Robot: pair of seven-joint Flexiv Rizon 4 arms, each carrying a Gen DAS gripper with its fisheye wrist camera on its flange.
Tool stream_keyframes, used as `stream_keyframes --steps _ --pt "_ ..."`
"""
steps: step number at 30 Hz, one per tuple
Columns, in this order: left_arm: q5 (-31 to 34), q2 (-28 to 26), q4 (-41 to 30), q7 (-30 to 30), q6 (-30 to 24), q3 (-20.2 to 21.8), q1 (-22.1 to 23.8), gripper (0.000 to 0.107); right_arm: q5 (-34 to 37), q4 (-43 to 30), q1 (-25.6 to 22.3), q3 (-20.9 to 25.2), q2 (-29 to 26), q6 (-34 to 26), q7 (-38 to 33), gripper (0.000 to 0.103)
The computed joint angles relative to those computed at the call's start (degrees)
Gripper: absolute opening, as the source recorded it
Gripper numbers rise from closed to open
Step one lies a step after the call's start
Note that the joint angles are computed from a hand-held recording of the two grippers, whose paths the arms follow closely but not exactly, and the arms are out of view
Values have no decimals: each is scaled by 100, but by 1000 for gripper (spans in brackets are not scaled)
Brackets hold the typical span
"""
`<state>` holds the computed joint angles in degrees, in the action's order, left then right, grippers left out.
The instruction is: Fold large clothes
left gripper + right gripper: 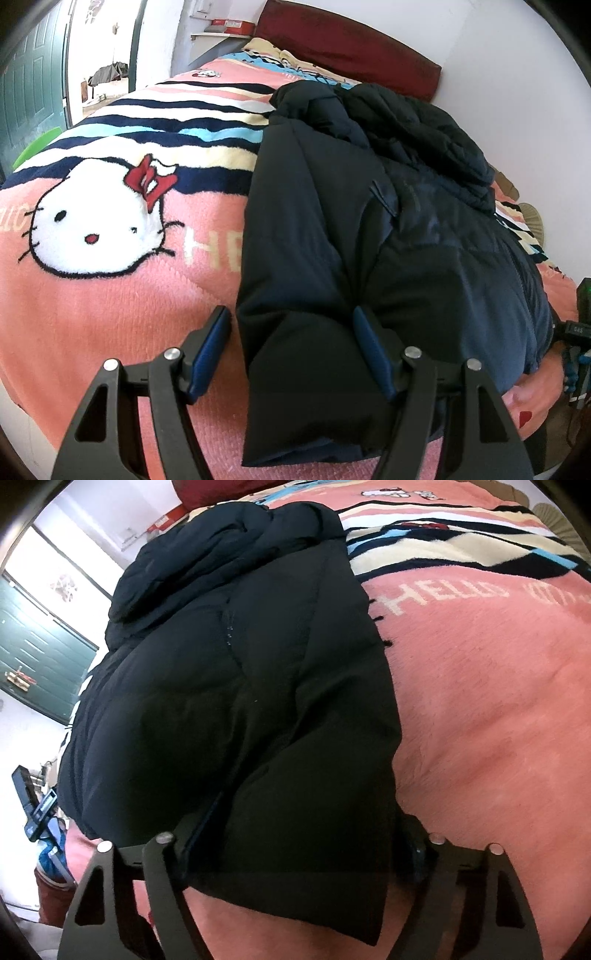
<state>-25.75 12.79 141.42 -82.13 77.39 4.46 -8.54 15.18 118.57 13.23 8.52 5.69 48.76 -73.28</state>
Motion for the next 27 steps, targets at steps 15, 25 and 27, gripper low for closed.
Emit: stream_keyframes --steps 15,25,27 --pt "-3115 202 186 1684 -548 213 -750 61 1135 133 60 -105 172 437 -801 51" --pt "-4040 288 85 1820 -1075 56 -610 44 2098 114 150 -257 285 603 -1654 27" --pt "-3993 295 81 1703 -1143 32 -524 44 2210 100 160 -253 286 617 -1770 26"
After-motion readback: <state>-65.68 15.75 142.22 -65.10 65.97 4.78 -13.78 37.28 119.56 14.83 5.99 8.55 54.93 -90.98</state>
